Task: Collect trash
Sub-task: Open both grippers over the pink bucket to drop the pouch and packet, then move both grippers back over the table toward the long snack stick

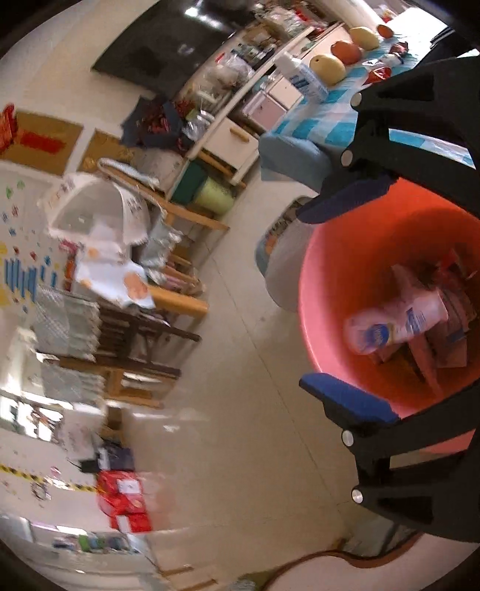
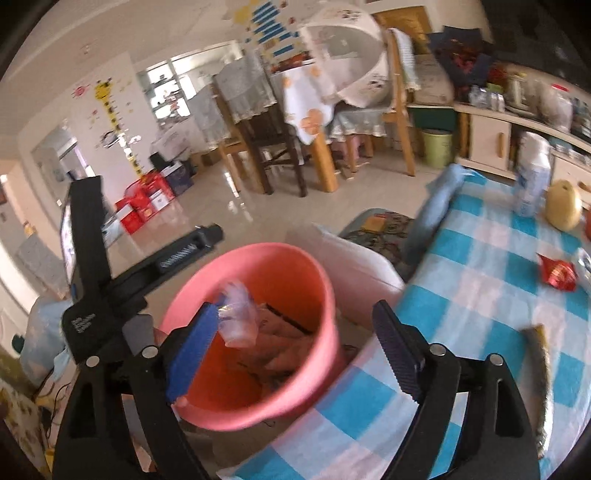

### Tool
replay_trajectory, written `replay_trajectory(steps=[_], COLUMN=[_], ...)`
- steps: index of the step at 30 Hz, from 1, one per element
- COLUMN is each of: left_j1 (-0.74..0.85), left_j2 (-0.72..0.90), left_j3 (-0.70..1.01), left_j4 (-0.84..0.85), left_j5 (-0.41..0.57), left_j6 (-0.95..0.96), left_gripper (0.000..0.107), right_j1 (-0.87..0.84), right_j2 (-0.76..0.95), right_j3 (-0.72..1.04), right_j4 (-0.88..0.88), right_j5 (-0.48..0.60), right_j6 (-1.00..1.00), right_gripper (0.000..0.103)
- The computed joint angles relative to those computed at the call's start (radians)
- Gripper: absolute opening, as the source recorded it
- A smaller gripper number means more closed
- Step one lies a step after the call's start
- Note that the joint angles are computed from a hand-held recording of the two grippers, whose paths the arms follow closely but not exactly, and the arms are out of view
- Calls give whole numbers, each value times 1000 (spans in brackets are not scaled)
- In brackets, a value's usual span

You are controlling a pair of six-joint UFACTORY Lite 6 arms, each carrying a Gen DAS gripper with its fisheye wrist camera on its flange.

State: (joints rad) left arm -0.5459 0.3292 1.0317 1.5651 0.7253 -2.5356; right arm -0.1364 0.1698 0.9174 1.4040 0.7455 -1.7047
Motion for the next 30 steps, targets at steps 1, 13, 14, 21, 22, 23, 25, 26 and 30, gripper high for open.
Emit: replay_trajectory(steps=[1,13,14,21,22,23,25,26,30], left_j1=[-23,-153,-152,-153,-158,-167,-181,-187,-216], left_j2=[6,165,176,275,289,296,329,339,448], left_j3=[1,220,246,429,450,456,496,509,670], left_j4=[54,211,192,32,22,27,17,11,-103], left_j5=[33,144,125,-58,-75,-81,-88,-89,-82], left_j6=[-34,22,51,278,295,289,311,324,505], left_gripper=[85,91,91,91,91,91,91,91,91], right_j1=[-15,-189,-207,-330,-344,-361,-393,-410,-479], right_j2=[-4,-69,-70,-55,-51,-43,-33,-22,17], right_j3=[-10,-163,-165,-154,-150,-143,-132,-122,-87], right_j4=[5,74,75,77,74,72,65,61,50], right_j5=[-6,-19,-11,36,39,41,44,46,57], right_j6=[-14,-297,-315,-413,-420,-432,-448,-455,-490], right_gripper=[87,87,87,90,91,91,91,91,92])
